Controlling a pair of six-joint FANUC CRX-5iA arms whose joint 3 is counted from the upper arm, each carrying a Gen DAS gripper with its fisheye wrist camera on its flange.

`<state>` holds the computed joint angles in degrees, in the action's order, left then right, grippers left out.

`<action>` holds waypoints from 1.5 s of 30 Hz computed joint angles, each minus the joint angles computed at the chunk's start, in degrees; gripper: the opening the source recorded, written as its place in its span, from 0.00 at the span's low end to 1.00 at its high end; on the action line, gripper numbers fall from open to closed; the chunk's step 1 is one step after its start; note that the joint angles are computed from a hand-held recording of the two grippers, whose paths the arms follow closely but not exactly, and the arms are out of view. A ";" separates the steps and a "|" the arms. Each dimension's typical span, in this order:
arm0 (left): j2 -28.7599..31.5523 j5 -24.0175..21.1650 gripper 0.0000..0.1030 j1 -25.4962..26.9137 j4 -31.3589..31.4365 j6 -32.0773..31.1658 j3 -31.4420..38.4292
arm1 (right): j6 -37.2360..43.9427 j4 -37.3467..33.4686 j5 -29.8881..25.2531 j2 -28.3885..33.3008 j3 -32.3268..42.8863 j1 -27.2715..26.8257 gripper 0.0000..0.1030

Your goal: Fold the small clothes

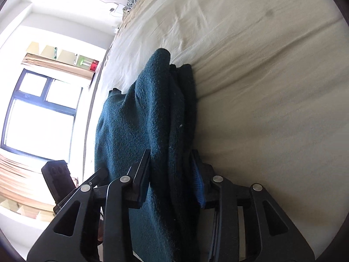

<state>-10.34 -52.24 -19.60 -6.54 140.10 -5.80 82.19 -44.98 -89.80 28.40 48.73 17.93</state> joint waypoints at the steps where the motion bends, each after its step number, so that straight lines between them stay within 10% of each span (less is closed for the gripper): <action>1: 0.07 -2.33 0.68 -2.34 -4.92 3.29 2.24 | 0.22 2.23 1.57 -1.55 -1.13 0.43 0.41; 5: 1.66 -15.66 1.00 -17.34 -30.36 18.78 12.38 | 1.23 13.54 11.67 -11.18 -10.80 3.51 0.48; 15: 13.42 -51.16 1.00 -50.59 -82.41 14.71 31.04 | -17.46 63.22 56.29 -39.13 -48.46 21.02 0.97; 20: 15.11 -57.41 1.00 -54.53 -87.85 10.45 36.61 | -33.70 85.92 70.52 -45.71 -57.51 21.34 1.00; 23: 16.86 -59.90 1.00 -57.69 -92.90 4.06 38.15 | -29.56 84.73 70.02 -47.47 -56.08 22.62 1.00; 29: 17.82 -60.82 1.00 -54.55 -83.83 0.19 43.00 | -11.60 67.23 55.34 -47.35 -45.15 27.46 1.00; 35: 16.89 -59.92 1.00 -41.41 -58.83 7.97 43.42 | -9.03 60.45 33.96 -41.15 -35.43 28.86 1.00; 45: 14.47 -52.24 1.00 -32.30 -38.80 16.26 35.09 | -11.96 59.32 26.00 -37.30 -37.88 28.34 1.00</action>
